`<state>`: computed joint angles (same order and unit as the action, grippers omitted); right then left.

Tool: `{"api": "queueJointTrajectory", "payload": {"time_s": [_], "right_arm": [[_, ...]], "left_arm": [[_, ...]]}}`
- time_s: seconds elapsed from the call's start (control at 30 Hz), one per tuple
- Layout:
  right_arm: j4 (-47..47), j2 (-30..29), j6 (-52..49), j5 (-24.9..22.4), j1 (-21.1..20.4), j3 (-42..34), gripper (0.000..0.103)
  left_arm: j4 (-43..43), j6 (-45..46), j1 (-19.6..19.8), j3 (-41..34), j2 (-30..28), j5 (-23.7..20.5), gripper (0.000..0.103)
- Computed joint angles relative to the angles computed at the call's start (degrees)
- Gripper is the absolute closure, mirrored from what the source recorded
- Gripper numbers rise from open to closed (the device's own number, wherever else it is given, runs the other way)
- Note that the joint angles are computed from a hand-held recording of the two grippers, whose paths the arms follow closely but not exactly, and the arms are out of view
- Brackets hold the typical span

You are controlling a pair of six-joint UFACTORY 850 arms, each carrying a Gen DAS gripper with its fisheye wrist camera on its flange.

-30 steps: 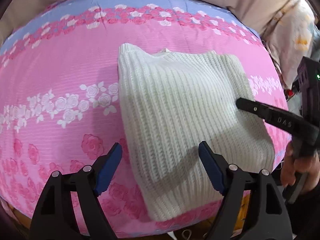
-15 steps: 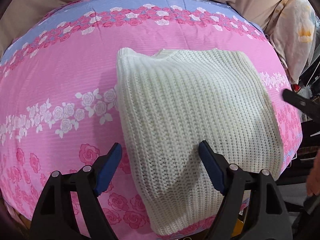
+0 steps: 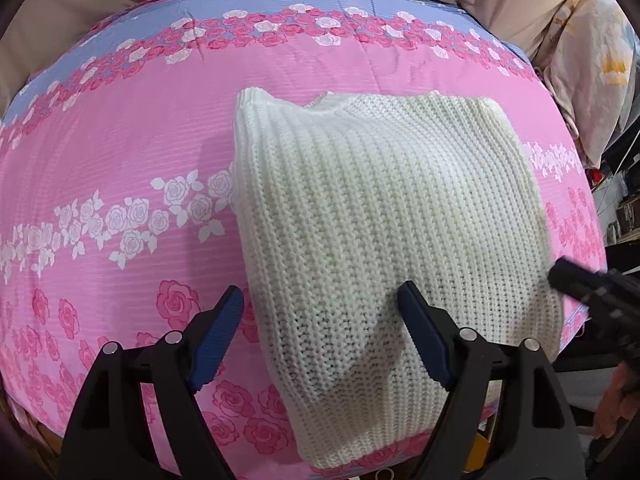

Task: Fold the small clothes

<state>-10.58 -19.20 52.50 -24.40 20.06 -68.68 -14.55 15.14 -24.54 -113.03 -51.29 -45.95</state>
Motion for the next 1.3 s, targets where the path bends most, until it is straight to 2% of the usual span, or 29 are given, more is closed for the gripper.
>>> {"api": "queueJointTrajectory", "payload": {"time_s": [0.07,0.17,0.23,0.33,0.4,0.53,0.57,0.63,0.7,0.83,0.9,0.93,1.03,1.07,1.13,1.17,1.23,1.27,1.3], "right_arm": [[-0.8,0.9,0.5,-0.9,0.0,0.6,0.086],[1.8,-1.6,-3.2,-4.1,-0.4,1.3,0.083],[2.7,-0.8,-2.9,-1.7,-0.6,2.8,0.079],[5.1,3.3,-1.3,2.3,-2.0,5.5,0.072],[4.2,5.4,1.4,4.7,-3.0,7.4,0.058],[9.5,4.6,-1.0,4.5,-5.1,7.4,0.056],[11.9,4.5,-2.9,5.8,-5.3,7.5,0.056],[20.4,4.1,-10.9,8.6,-5.3,7.5,0.056],[28.2,2.1,-19.4,9.3,-5.7,5.7,0.054],[26.9,-3.7,-21.6,9.0,-6.1,-0.3,0.055],[29.9,-6.9,-26.6,6.5,-6.6,-4.1,0.089],[28.5,-7.4,-25.8,5.9,-6.5,-5.1,0.090],[21.3,-3.7,-20.8,9.3,-5.6,-4.7,0.091],[16.7,-2.0,-16.2,10.3,-5.2,-3.9,0.091],[13.5,-0.5,-12.1,12.4,-5.3,-1.9,0.091],[13.3,-1.6,-12.0,10.9,-5.6,-1.9,0.090],[19.0,-7.1,-18.5,4.3,-6.4,-4.0,0.088],[23.3,-7.5,-21.3,4.1,-6.8,-3.5,0.082],[25.5,-6.2,-21.7,6.3,-6.8,-1.9,0.075]], "left_arm": [[-2.7,1.5,0.5,0.4,0.2,-0.7,0.026],[-8.9,3.8,1.9,1.8,1.1,-2.9,0.026],[-13.1,4.8,3.2,3.7,2.2,-2.7,0.021],[-15.4,4.1,4.3,4.8,2.7,-2.6,0.021],[-15.8,3.0,4.7,4.8,2.5,-3.0,0.021],[-15.7,2.4,4.7,5.2,2.9,-2.1,0.020],[-15.6,2.5,4.6,5.1,2.9,-2.0,0.020],[-15.0,2.5,4.1,4.2,2.5,-2.1,0.020],[-13.8,2.4,3.7,3.5,2.1,-2.0,0.020],[-12.6,2.8,2.7,2.1,1.8,-1.6,0.020],[-13.6,4.2,2.7,2.3,2.4,-0.6,0.020],[-14.0,4.6,2.7,2.4,2.6,-0.2,0.018],[-14.6,4.6,2.8,2.3,2.6,0.4,0.017],[-14.0,3.7,2.8,1.7,2.0,-0.1,0.017],[-13.6,2.4,2.9,0.3,0.6,-1.8,0.017],[-13.6,2.0,3.0,-0.1,0.2,-2.4,0.017],[-15.2,2.4,3.5,0.1,-0.1,-2.7,0.017],[-16.2,2.2,3.8,0.4,-0.2,-2.5,0.016],[-17.4,1.9,4.2,0.6,-0.4,-2.6,0.015]]}}
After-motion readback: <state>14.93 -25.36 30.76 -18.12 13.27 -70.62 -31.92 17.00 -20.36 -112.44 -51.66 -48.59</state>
